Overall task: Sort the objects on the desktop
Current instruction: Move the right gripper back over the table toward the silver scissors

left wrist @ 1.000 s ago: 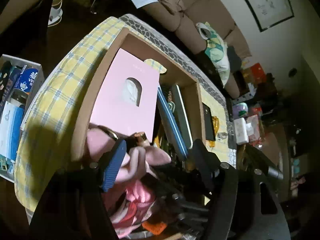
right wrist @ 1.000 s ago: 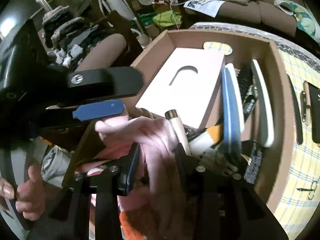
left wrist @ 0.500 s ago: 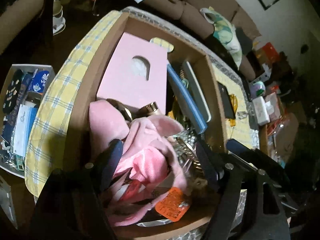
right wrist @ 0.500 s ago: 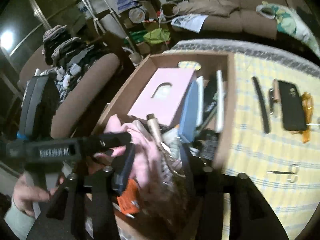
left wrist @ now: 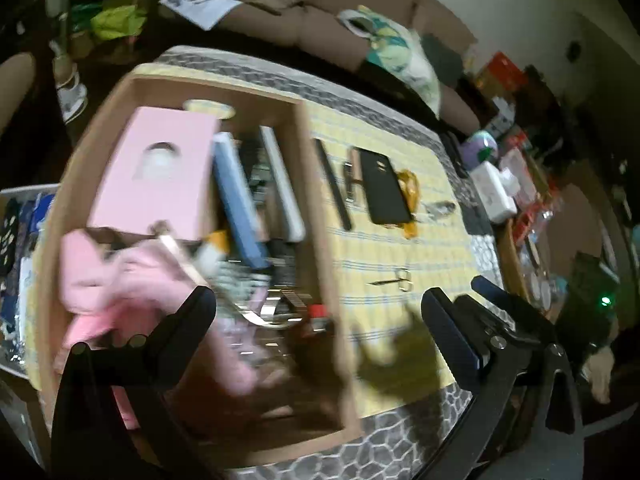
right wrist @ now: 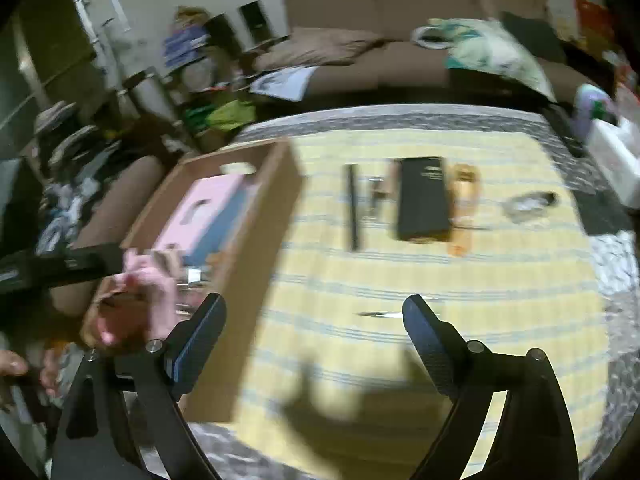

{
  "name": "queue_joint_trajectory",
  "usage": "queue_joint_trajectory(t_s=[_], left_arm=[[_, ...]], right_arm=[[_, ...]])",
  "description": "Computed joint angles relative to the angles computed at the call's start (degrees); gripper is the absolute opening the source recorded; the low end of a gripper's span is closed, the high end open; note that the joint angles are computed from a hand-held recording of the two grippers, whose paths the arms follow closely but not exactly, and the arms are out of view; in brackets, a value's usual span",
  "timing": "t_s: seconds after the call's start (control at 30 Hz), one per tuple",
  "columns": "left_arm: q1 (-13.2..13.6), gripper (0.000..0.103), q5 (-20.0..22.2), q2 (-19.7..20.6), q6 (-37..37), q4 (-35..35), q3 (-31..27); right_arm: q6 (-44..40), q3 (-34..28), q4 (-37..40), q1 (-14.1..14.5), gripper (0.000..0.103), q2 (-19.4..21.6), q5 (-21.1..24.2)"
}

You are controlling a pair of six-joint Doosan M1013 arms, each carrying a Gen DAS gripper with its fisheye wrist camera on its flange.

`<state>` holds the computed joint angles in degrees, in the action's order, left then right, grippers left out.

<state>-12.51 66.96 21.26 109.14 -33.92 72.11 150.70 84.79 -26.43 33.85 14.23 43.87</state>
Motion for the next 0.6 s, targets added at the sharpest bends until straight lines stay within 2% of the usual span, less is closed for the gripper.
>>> queue_joint_trajectory(t_s=[0.13, 0.37, 0.47, 0.6], left_arm=[[-2.97, 0.103, -1.76, -0.79, 1.08, -0.56, 1.54], [-10.05, 0.103, -5.44, -1.29, 4.83, 5.48, 3.81], [-12.76, 0.103, -7.01, -0.90, 8.32, 7.46, 4.40], [-16.06, 0.103, -10.97, 0.26, 9.89, 13.63, 5.33]], right_arm=[[5.08, 4.63, -2.54, -1.45, 0.092, -2.79, 0.28], [15.98, 12.10, -5.63, -4.54, 0.092, -7.42, -2.97], [16.75, 14.09, -4.80, -5.91, 0.092, -8.64, -4.78], [14.62, 16.21, -0.78, -7.86, 0.092, -9.50, -8.71]])
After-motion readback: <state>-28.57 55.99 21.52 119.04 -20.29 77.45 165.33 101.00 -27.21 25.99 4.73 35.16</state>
